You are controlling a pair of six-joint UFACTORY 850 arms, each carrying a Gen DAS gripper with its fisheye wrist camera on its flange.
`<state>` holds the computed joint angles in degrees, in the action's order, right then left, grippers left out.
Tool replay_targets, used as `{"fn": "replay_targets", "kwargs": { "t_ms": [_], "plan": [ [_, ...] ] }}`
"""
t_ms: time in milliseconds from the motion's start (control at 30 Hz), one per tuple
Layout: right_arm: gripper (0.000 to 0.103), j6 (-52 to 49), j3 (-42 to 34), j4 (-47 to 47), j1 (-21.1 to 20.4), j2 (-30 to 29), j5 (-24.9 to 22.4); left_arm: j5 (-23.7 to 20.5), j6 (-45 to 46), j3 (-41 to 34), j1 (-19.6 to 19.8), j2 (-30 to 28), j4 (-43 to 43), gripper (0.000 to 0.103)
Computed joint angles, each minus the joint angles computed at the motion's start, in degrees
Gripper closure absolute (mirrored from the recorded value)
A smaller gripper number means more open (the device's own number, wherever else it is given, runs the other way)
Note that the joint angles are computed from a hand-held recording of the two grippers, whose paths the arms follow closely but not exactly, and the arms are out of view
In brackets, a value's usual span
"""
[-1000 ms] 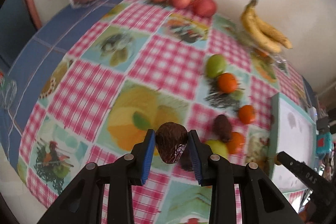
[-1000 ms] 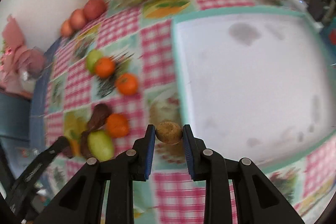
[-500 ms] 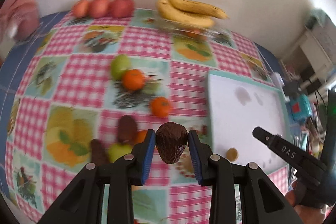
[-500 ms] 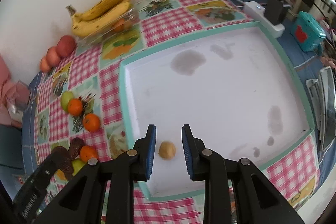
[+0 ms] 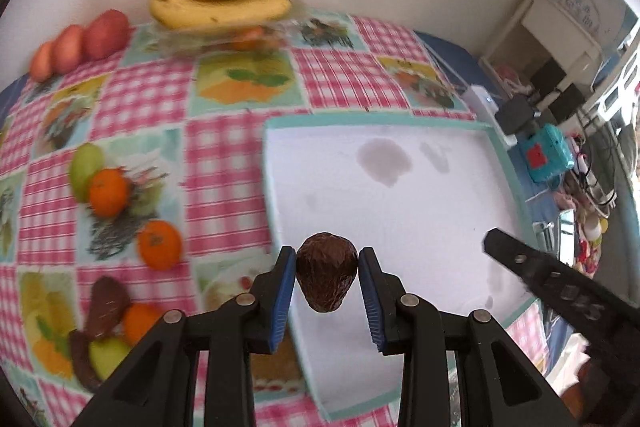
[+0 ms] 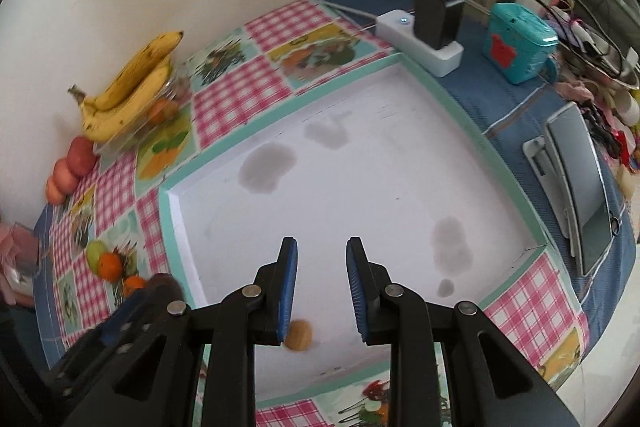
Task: Organize fruits
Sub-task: 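Drop the small brown fruit in the tray with the right tool while the left carries its fruit, then lower the dark brown fruit into the white tray and open the left tool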
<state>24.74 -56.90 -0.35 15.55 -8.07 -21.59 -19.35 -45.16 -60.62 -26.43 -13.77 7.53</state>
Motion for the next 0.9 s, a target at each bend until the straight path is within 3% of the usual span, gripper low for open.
{"fn": "replay_targets", "kwargs": {
  "t_ms": [133,267,700,900],
  "plan": [
    [0.077,0.5,0.2,0.8,-0.9,0.2,0.2,0.1,4.7,-1.4,0.2,-2.9,-4.8,0.068],
    [0.077,1.1,0.1,0.6,-0.9,0.1,0.1,0.0,1.4,-2.4,0.0,-4.4,-0.4,0.068],
    [0.077,6.7,-0.3,-3.5,-0.8,-0.6,-1.2,0.5,3.5,-3.0,0.7,-5.3,-2.3,0.066],
    [0.077,10.1,0.3,-6.2,-0.9,0.3,-0.5,-1.2,1.3,-3.8,-0.5,-5.4,1.1,0.055]
  ]
}}
